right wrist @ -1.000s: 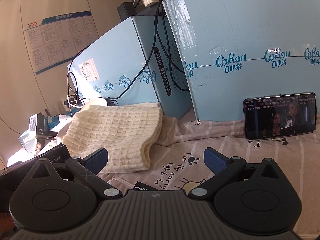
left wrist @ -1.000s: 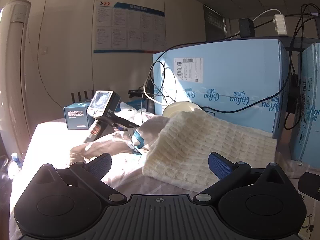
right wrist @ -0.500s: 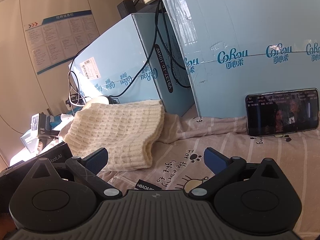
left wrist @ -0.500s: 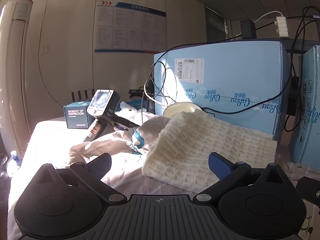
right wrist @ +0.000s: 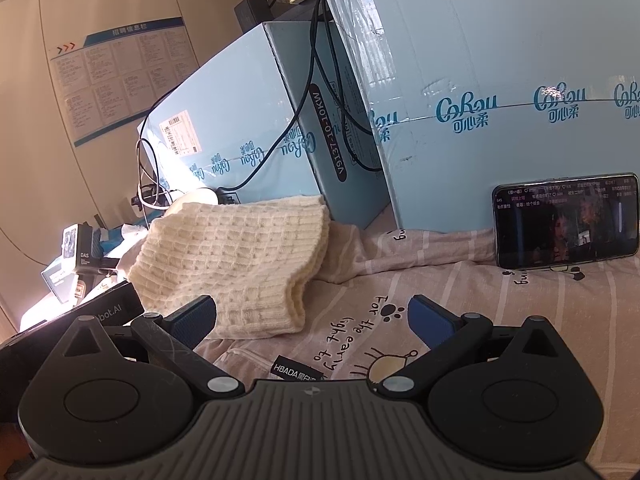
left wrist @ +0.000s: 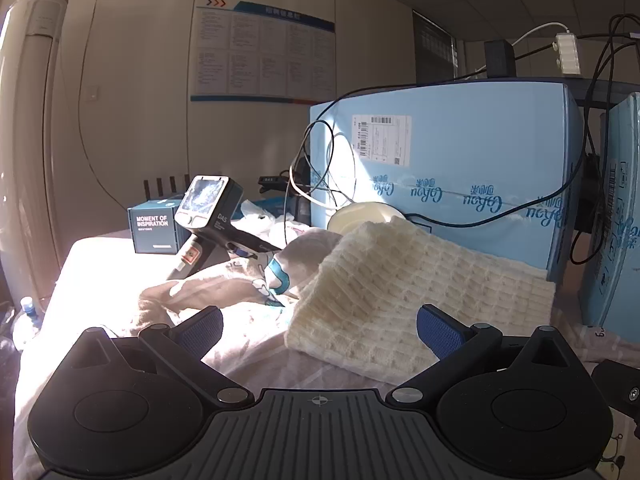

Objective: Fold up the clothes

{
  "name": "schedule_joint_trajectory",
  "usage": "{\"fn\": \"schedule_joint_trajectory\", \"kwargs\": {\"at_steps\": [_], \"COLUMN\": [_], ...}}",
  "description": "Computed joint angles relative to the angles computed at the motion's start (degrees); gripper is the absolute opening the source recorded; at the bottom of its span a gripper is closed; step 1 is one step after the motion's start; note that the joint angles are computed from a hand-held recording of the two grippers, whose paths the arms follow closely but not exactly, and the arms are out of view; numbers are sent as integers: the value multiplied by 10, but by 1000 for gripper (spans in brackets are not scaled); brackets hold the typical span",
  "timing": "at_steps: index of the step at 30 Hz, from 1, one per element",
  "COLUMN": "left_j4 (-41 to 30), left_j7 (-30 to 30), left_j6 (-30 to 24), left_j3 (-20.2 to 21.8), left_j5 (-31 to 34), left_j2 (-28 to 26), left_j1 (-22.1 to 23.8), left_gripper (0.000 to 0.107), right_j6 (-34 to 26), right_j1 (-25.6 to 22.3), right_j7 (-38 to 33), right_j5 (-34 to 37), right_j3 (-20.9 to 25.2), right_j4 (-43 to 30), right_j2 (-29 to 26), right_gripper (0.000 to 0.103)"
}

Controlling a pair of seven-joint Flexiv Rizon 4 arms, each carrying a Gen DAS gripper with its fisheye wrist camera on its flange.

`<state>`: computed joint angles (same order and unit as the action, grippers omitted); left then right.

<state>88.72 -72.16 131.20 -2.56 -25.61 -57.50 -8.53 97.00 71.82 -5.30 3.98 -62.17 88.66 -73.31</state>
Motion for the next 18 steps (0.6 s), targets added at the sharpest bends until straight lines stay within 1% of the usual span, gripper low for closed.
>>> {"fn": "schedule_joint_trajectory", "kwargs": {"at_steps": [18], "left_j4": [2], "left_j7": [-5], "left_j6": [-1], "left_j3": [-1], "left_j5": [6], "left_j2": [2], "left_j1": [1], "left_gripper": [103], "right_j6": [-1], "right_j1": [-2], "right_j7": [-1], "right_j5": [-2], "right_j3": [4], "right_j4": [-1], "right_j2": [2], "right_gripper": [103]}}
